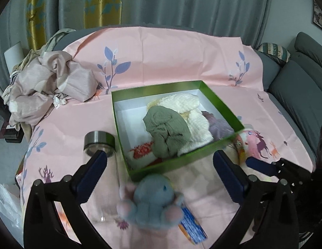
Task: Organize soft objects
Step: 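Withdraw the right gripper and grasp the blue tissue box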
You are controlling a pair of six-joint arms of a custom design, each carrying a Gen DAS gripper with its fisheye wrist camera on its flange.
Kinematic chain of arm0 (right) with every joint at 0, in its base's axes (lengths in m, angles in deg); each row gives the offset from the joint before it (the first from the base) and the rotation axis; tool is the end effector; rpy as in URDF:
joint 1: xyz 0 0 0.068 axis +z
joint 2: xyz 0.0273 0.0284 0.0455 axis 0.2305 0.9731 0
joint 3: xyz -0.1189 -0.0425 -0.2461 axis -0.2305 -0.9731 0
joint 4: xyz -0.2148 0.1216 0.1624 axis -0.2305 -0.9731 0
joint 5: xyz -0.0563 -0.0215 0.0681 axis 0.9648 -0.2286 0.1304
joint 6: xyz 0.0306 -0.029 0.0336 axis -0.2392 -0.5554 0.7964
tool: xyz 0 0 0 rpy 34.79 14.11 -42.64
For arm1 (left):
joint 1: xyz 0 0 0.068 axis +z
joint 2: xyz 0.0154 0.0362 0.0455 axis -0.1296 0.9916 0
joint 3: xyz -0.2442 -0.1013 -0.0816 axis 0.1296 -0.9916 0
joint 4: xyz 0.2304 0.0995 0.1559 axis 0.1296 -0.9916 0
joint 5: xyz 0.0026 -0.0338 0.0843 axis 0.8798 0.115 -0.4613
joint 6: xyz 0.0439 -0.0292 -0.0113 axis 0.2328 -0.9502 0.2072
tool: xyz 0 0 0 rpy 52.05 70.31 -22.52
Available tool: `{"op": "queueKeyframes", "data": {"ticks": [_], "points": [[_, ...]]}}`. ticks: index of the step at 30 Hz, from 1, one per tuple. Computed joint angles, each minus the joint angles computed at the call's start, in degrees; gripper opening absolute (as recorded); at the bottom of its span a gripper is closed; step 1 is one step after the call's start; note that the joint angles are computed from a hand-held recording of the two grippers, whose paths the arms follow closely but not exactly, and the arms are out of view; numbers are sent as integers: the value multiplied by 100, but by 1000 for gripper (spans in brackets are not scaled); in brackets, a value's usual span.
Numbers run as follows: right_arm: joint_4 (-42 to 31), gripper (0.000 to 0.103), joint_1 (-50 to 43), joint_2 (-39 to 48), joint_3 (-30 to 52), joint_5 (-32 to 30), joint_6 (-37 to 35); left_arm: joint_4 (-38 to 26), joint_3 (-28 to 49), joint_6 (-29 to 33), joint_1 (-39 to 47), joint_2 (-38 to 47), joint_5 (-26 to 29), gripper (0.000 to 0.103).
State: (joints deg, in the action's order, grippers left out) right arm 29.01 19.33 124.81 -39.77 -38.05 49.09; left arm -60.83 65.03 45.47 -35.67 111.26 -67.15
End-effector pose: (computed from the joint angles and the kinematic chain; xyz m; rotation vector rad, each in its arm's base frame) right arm 0.2349 0.0257 0.1798 0.1198 2.2400 0.2079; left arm 0.3443 -0.1913 0.2380 0.6455 2.2882 -0.4362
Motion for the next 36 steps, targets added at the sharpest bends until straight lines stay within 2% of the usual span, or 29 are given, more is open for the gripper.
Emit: {"op": "queueKeyframes", "data": {"ticks": [3, 7, 10, 12, 14, 16, 19, 23, 31, 36], "points": [[-275, 56, 82, -416, -200, -20, 172, -138, -361, -125, 72, -429, 247, 102], [-654, 56, 328, -1000, -484, 66, 445, 78, -1288, -348, 367, -1189, 584, 102], [-967, 56, 801, -1301, -697, 449, 640, 207, -2086, -521, 800, -1629, 916, 102], [-1044, 56, 1085, -1324, -803, 636, 772, 222, -2607, -582, 1221, -1694, 1407, 102], [-1055, 56, 1236, -1377, -964, 559, 964, 109, -2838, -509, 1424, -1552, 1546, 102], [-981, 56, 1355, -1328, -1100, 485, 1134, 42, -2964, -460, 1533, -1387, 1508, 102], [-844, 56, 1672, -1148, -1210, 701, 1451, 64, -3129, -527, 1649, -1288, 1886, 102], [-587, 56, 1964, -1053, -1391, 702, 1746, 165, -3146, -606, 1334, -1385, 1861, 102], [197, 56, 2357, -632, -1513, 874, 1664, 352, -3077, -464, 932, -1277, 2036, 100], [564, 56, 2367, 33, -1318, 1189, 1441, 451, -2751, -453, 636, -937, 1842, 87]]}}
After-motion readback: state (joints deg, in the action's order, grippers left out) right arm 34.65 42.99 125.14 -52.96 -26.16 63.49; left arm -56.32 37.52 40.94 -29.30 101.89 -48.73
